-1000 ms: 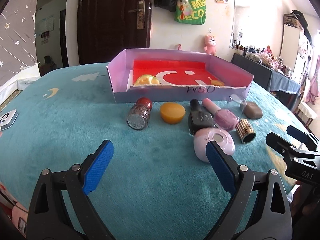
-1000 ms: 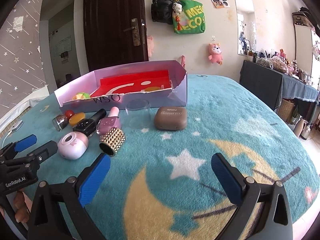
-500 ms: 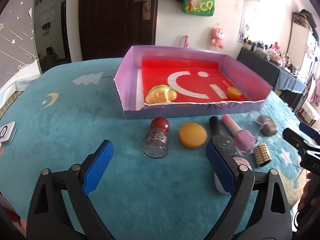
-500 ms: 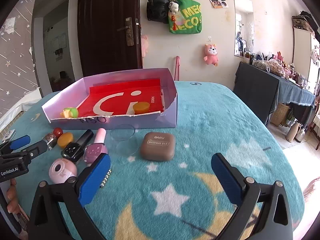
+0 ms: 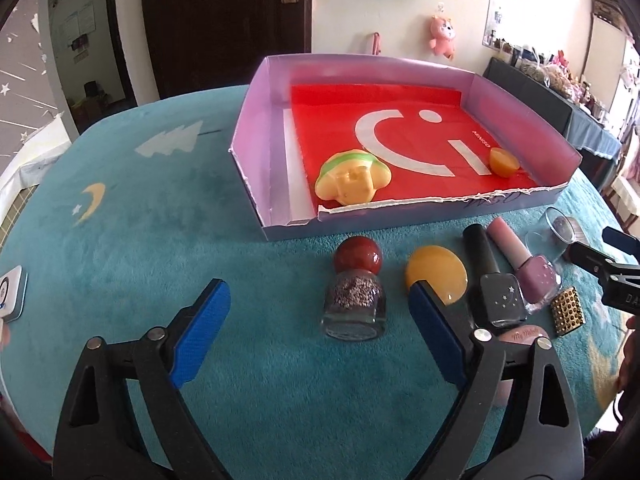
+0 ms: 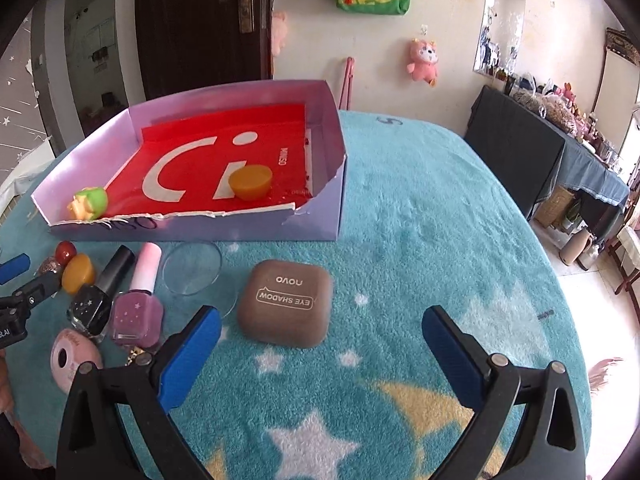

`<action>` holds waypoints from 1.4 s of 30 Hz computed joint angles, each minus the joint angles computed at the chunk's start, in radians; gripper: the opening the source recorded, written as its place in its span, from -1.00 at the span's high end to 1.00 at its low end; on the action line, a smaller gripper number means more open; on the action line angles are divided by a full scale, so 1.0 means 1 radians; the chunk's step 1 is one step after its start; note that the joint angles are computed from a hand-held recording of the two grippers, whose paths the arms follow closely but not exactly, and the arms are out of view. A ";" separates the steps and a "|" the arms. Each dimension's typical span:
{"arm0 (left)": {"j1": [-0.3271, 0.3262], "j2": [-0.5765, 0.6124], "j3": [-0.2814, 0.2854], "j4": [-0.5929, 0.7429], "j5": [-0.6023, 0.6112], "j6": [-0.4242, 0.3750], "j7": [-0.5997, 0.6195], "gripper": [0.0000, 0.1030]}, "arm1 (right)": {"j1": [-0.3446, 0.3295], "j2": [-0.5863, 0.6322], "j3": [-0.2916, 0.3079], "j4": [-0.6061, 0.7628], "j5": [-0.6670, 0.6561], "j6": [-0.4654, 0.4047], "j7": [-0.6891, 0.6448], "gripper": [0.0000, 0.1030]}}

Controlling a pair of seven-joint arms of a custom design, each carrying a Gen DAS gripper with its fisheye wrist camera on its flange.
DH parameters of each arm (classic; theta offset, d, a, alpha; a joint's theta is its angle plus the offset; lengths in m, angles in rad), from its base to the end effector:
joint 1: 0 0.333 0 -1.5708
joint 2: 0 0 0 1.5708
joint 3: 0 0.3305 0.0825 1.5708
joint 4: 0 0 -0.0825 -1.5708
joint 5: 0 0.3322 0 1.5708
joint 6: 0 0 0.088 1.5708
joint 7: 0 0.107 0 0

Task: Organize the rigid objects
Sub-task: 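Move the left tool to the red-capped glitter bottle while the right tool approaches the brown eye shadow compact, then close the left tool on the glitter bottle while the right tool grips the eye shadow compact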

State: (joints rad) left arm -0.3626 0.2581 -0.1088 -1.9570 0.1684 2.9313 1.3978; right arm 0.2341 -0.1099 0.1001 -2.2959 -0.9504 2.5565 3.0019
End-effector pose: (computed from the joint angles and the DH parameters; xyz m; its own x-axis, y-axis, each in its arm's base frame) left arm 0.5460 -0.2834 0.4754 -0.4246 -0.9053 0.0068 -0.6825 0.3151 -0.6595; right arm 0.4512 0.1703 0.4731 -0.3755 -0.9265 0.0248 -0.6910 0.2621 -0.6737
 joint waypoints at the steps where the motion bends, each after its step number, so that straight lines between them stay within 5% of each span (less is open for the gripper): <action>1: 0.004 0.007 -0.006 0.011 -0.004 -0.011 0.013 -0.69 | 0.000 0.004 -0.003 0.002 0.013 0.003 -0.012 -0.96; 15: 0.006 0.071 -0.024 0.109 -0.069 -0.091 0.094 -0.26 | -0.013 0.048 -0.034 0.023 0.146 0.072 -0.140 -0.69; 22: 0.039 0.061 -0.075 0.095 -0.135 -0.080 0.178 0.42 | -0.012 0.048 -0.029 0.021 0.131 0.084 -0.146 -0.49; 26: 0.036 0.054 -0.076 0.092 -0.159 -0.082 0.202 0.44 | -0.007 0.047 -0.025 0.017 0.111 0.111 -0.170 -0.10; 42: 0.035 -0.008 -0.083 0.034 -0.212 -0.012 0.252 0.44 | -0.039 -0.028 -0.008 -0.008 0.061 0.143 -0.131 -0.10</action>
